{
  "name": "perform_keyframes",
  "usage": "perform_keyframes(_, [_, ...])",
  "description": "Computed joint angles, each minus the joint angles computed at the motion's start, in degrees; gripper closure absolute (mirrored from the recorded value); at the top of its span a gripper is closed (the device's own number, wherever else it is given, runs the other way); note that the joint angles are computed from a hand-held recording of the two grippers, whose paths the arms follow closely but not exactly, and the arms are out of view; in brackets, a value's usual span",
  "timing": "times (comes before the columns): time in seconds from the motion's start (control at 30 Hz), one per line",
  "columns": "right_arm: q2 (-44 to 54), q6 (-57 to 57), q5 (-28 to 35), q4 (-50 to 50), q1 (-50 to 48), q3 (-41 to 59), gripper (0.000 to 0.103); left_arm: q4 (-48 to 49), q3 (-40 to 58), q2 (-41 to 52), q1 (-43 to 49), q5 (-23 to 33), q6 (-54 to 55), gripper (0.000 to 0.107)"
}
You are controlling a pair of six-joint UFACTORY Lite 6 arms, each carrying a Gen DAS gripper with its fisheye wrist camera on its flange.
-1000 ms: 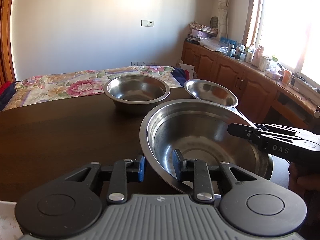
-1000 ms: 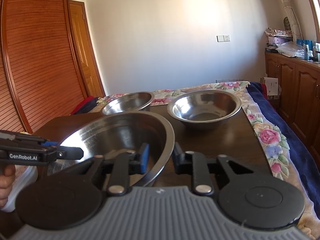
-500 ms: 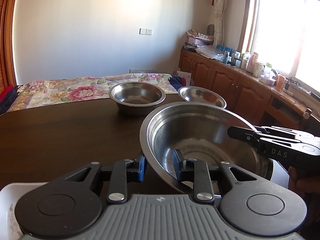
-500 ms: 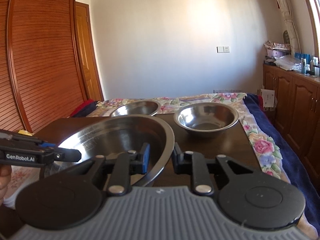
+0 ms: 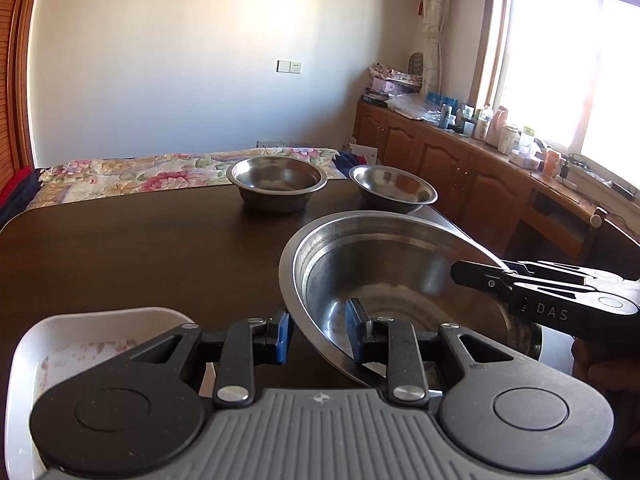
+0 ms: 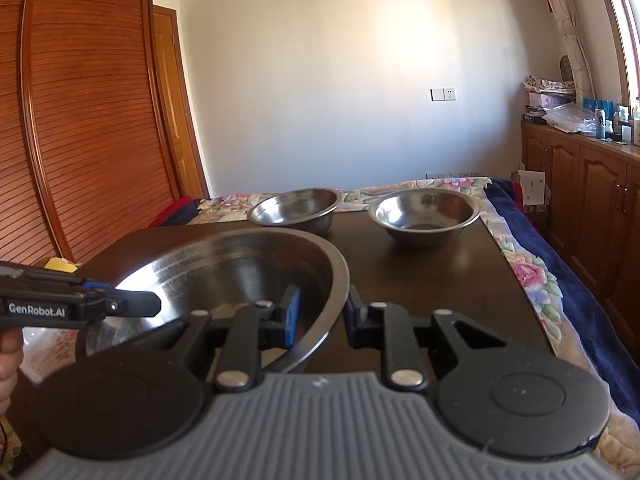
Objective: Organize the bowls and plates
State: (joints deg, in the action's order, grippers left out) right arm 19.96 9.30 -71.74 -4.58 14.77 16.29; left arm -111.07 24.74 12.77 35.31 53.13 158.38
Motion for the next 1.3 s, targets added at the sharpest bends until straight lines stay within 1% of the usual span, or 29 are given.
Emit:
perform_keyframes(0.3, [1.7, 0.9, -3.3, 3.9, 3.3, -2.7, 0.078, 2.4, -3.3, -0.4, 3.4, 1.2, 3.3, 0.077])
perform_keyframes(0.53, [1.1, 1.2, -4.6, 6.7, 5.3, -4.9, 0.078, 1.0, -4.5, 0.5, 2.8, 1.1, 6.1, 0.077])
perform_keyframes(0.97, [2.5, 1.2, -6.4, 6.2, 4.3, -6.1, 0.078, -0.4, -5.2, 2.2, 2.7, 0.7, 9.2, 0.077])
perform_keyframes(1.3, [3.4, 1.2, -6.6, 5.8, 3.9, -5.8, 0.078, -1.3, -5.0, 2.5, 1.9, 0.8, 9.3, 0.077])
